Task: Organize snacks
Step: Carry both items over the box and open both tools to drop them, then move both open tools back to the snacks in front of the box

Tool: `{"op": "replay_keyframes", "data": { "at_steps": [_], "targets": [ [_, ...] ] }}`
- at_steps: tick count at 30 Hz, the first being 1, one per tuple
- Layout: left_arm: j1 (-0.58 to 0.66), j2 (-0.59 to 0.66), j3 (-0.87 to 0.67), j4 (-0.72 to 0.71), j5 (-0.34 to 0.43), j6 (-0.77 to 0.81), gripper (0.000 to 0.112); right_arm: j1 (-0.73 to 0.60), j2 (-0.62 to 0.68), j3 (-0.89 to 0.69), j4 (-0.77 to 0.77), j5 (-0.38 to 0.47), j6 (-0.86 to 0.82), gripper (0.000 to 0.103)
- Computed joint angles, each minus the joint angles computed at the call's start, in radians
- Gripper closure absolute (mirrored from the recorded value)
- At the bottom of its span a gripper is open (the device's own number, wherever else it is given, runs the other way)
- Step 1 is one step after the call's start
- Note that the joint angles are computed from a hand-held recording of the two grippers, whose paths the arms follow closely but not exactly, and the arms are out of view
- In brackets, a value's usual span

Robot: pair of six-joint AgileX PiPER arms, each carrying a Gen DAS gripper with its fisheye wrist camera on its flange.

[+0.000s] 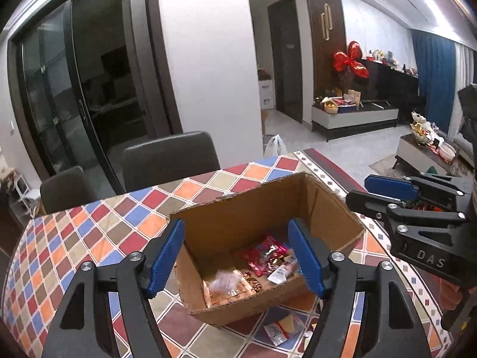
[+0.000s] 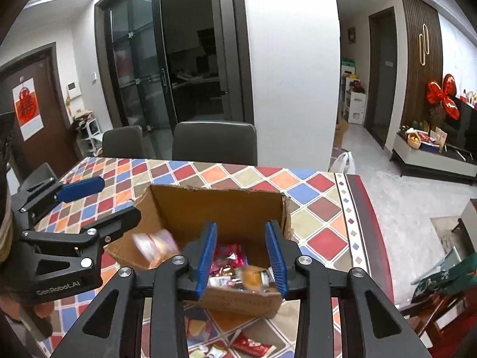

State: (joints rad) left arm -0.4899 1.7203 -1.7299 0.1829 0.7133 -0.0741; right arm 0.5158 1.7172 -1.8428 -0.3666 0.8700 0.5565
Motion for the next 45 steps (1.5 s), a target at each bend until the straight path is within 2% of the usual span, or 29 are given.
{"op": "replay_keyframes", "data": {
  "at_steps": [9,14,18,25,29,34,45],
  "targets": [
    [-0.063,-0.173,0.303,0.069,-0.141,-0.084,0.041,0.062,-0.146,0.257,-0.074,-0.090,0.128,0.068],
    [-0.102,-0.214,0.408,0.127,-0.175,-0.144,0.041,0.095,-0.210,0.399,-0.124,-0.138,0.202,0.068],
    [-0.126,-0.213,0.460,0.177,-0.186,-0.177,0.041,0.079,-0.226,0.461,-0.077,-0.154,0.171,0.068],
    [-0.147,-0.172,0.533,0.235,-0.193,-0.214,0.041,0.060,-0.187,0.508,0.019,-0.131,0.059,0.068],
    [-0.132,-0.159,0.575,0.194,-0.210,-0.187,0.041,0.068,-0.157,0.531,0.017,-0.108,0.028,0.068],
    [-0.115,-0.126,0.606,0.059,-0.230,-0.088,0.042,0.069,-0.160,0.587,0.033,-0.134,0.045,0.068],
    [-0.082,-0.041,0.598,-0.247,-0.233,0.135,0.069,0.072,-0.172,0.686,0.099,-0.197,0.092,0.068]
  ]
}}
